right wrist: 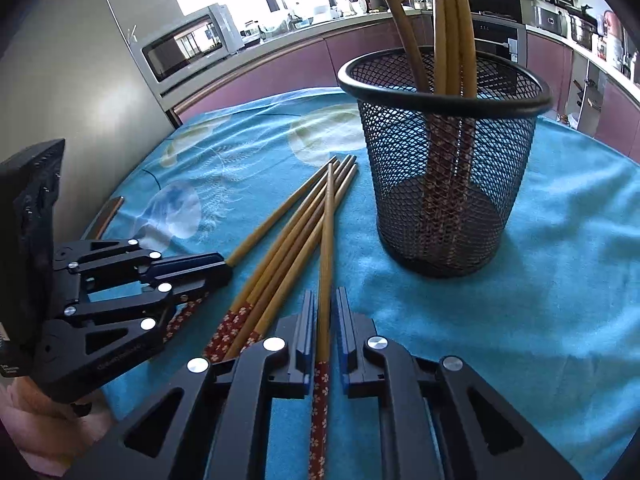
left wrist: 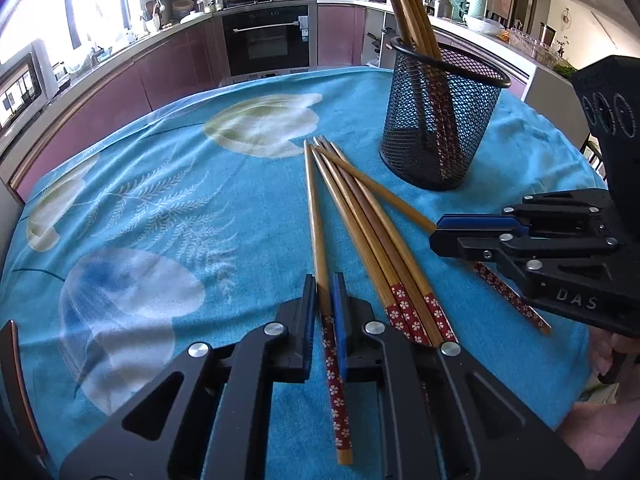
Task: Organize utensils
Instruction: 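Lift the held chopstick upright with the right gripper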
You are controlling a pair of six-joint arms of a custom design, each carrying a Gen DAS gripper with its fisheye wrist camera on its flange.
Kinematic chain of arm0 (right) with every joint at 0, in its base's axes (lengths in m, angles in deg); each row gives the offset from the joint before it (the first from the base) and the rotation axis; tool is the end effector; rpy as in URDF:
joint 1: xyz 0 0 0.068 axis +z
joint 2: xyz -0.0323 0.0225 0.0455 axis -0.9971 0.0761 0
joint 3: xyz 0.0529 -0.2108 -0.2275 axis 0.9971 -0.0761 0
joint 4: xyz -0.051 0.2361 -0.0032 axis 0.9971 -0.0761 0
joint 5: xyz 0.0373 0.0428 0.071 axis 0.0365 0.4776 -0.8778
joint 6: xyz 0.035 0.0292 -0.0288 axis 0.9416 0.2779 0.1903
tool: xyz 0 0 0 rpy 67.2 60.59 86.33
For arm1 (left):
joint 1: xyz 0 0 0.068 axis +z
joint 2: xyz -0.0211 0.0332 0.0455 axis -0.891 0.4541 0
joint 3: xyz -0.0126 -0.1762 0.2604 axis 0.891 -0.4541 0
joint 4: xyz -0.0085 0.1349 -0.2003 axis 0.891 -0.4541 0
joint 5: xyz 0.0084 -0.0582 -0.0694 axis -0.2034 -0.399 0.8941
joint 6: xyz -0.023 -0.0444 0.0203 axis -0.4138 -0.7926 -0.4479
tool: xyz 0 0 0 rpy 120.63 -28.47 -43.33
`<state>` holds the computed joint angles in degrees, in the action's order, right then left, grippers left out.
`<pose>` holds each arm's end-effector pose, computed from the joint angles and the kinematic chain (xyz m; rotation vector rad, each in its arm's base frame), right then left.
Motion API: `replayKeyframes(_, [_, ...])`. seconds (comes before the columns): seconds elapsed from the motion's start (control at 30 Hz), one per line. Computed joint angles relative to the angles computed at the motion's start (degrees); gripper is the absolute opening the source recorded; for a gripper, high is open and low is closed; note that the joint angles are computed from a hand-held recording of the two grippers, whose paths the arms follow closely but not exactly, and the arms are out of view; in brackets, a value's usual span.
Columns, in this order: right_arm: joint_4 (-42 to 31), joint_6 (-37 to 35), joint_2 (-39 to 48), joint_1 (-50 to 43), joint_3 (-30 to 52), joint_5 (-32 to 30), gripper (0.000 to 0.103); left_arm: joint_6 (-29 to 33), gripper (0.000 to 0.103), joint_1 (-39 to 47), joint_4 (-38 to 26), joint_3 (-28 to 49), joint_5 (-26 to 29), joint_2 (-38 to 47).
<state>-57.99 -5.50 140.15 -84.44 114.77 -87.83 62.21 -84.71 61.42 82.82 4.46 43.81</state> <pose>0.3018 0.0192 0.2306 -0.2742 2.4724 0.4416 0.3385 -0.1374 0.2442 0.6000 2.4314 -0.2098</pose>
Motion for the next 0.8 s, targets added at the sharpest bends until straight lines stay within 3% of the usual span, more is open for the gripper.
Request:
replayKeyframes(0.2, [1.22, -0.72, 2.93, 2.27, 2.79, 4.02, 0.011, -0.6, 0.016, -0.76, -0.65, 4.14, -1.83, 3.08])
replayKeyframes(0.37, [1.16, -1.14, 3.67, 2.25, 3.59, 4.24, 0.008, -0.51, 0.011, -0.76, -1.55, 7.41, -2.22, 5.81])
replayKeyframes(0.8, [0.82, -3.06, -2.97, -2.4, -0.65, -2.77, 0.006, -1.86, 0.008, -0.97, -0.49, 4.37, -0.75, 1.93])
